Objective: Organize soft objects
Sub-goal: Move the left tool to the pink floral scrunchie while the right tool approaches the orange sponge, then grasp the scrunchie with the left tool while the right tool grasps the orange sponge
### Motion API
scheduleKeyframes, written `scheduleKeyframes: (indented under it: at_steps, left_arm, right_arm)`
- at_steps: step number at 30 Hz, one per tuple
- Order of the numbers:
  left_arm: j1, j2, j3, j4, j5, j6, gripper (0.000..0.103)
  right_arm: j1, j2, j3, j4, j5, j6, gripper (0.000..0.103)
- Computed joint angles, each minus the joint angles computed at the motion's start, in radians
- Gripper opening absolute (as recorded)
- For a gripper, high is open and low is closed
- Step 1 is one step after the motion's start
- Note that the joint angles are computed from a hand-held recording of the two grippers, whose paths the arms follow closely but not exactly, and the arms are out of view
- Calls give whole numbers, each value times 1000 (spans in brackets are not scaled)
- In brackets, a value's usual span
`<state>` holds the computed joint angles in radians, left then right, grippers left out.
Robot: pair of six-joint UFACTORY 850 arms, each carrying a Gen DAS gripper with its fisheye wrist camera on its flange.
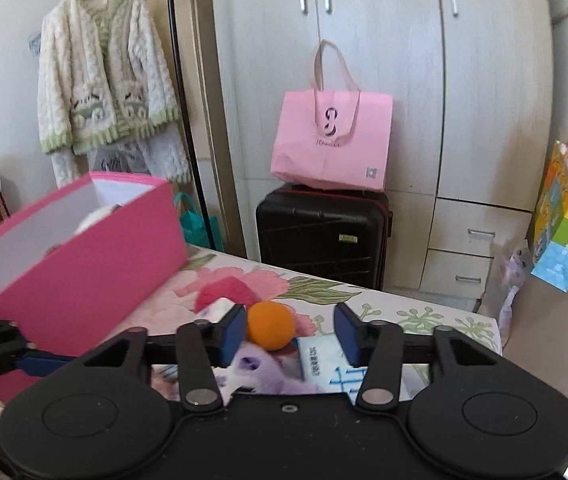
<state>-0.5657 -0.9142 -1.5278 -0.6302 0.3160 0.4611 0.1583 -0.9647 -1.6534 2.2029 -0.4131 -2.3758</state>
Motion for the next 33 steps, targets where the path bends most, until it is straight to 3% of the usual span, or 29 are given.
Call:
scheduleKeyframes:
  at_steps: [9,12,13,17,22,27,33]
  left_arm:
    - [7,-39,-13,100,-20,-169,72]
    - [14,-39,-6,213,-34,-289,62]
    - [13,-36,2,218,-17,-297,54]
    - [18,-27,33,316,32,-429,37]
    - [25,-17,54,416,45,-542,26]
    - [25,-6,73,433,73,-556,24]
    - [18,23,118,422,109,-556,24]
  right_arm:
    - [-10,-154,-238,-503,-24,578,48]
    - [-12,-193,-304,-691,-53,766,48]
    - [-12,-202,-320,-723,-68,798,48]
    - [-4,-224,-351,-778,-80,820,48]
    - [8,-188,-279,-614,-32,621,41]
    - [7,-116,-152,-281,-12,312,41]
    - [3,-37,-32,-70,-39,110,41]
